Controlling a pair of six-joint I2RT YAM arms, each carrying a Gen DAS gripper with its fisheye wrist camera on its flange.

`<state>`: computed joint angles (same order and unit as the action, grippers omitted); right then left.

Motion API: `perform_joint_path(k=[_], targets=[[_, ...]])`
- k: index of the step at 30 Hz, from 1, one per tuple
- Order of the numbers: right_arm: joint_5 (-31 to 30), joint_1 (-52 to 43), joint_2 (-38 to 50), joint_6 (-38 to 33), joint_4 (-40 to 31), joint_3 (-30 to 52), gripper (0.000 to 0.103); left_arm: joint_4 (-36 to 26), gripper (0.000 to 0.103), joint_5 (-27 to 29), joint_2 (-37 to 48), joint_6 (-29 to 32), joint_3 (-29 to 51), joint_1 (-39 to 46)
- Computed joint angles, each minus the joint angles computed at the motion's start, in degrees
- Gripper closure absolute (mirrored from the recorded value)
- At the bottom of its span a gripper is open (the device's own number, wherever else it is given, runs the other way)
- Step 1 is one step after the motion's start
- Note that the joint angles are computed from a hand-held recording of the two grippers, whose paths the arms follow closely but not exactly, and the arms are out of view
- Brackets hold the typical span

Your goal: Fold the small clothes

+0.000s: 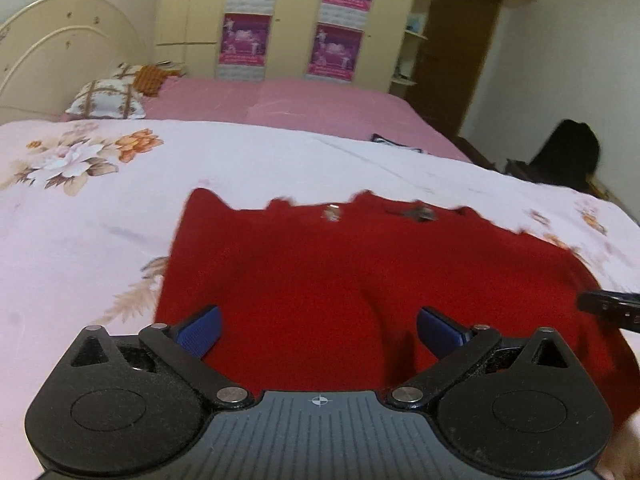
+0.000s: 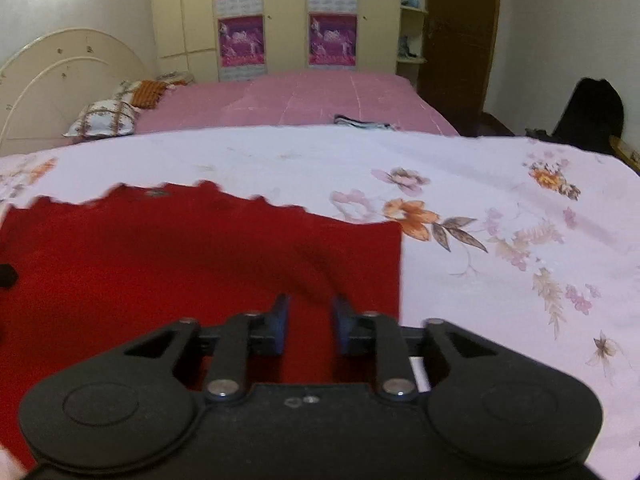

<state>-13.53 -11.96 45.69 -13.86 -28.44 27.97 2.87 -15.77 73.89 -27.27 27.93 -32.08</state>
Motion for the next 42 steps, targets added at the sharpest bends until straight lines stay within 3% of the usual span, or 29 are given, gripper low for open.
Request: perform_joint_path(k=[4, 10, 13, 18, 21, 25, 32, 34, 35, 37, 39, 42], targets=[[2.64, 9.52, -9.67, 4.61, -6.84, -1.83, 0.072, -2.73, 0.000, -2.87, -2.63, -2.05, -0.86, -5.28], [11.97, 19.33, -14.35, 9.86, -11.15, -4.78, 0.071, -6.87, 0.000, -5.62, 0.52, -3.73, -0.94, -10.10], [8.23, 12.68, -15.67, 5.72, -11.75, -5.95, 0.071, -10.59, 0.000, -7.13, -1.08, -4.39, -0.32, -11.90], [5.14, 7.24, -18.75, 4.61, -18.91, -1.99, 0.070, -16.96, 0.000, -7.35, -4.65, -8.84, 0.60, -12.80], [8.58, 8.84, -20.64, 4.41, -21.40, -3.18, 0.069, -19.01, 0.000, -9.10, -5.31, -10.08, 0.12, -15.00], [6.98, 5.47, -22.30, 2.65, -23.92, -3.50, 0.069, -20.91, 0.000, -9.52, -6.29, -11.34, -0.36, -16.13], [4.97, 5.58, -28.37, 3.91, -32.51, 0.67, 0.068, -29.45, 0.000, -8.36, -8.62, -15.28, 3.00, -17.08], [5.47, 7.93, -29.43, 6.14, -33.34, 1.41, 0.065, -31.40, 0.000, -8.52, -8.95, -17.14, 3.66, -17.92], [6.83, 10.54, -29.97, 8.00, -33.60, 1.53, 0.058, -31.88, 0.000, -8.80, -9.11, -18.07, 3.71, -18.31], [12.82, 19.48, -31.04, 13.51, -33.60, 1.14, 0.051, -32.83, 0.000, -9.04, -8.91, -19.80, 3.92, -18.74], [17.61, 26.49, -30.98, 17.79, -33.53, 0.71, 0.051, -33.39, 0.000, -9.31, -8.42, -20.97, 4.00, -19.03], [19.46, 29.41, -31.28, 20.83, -33.09, 0.30, 0.051, -34.05, 0.000, -11.24, -7.94, -23.13, 4.01, -20.06]])
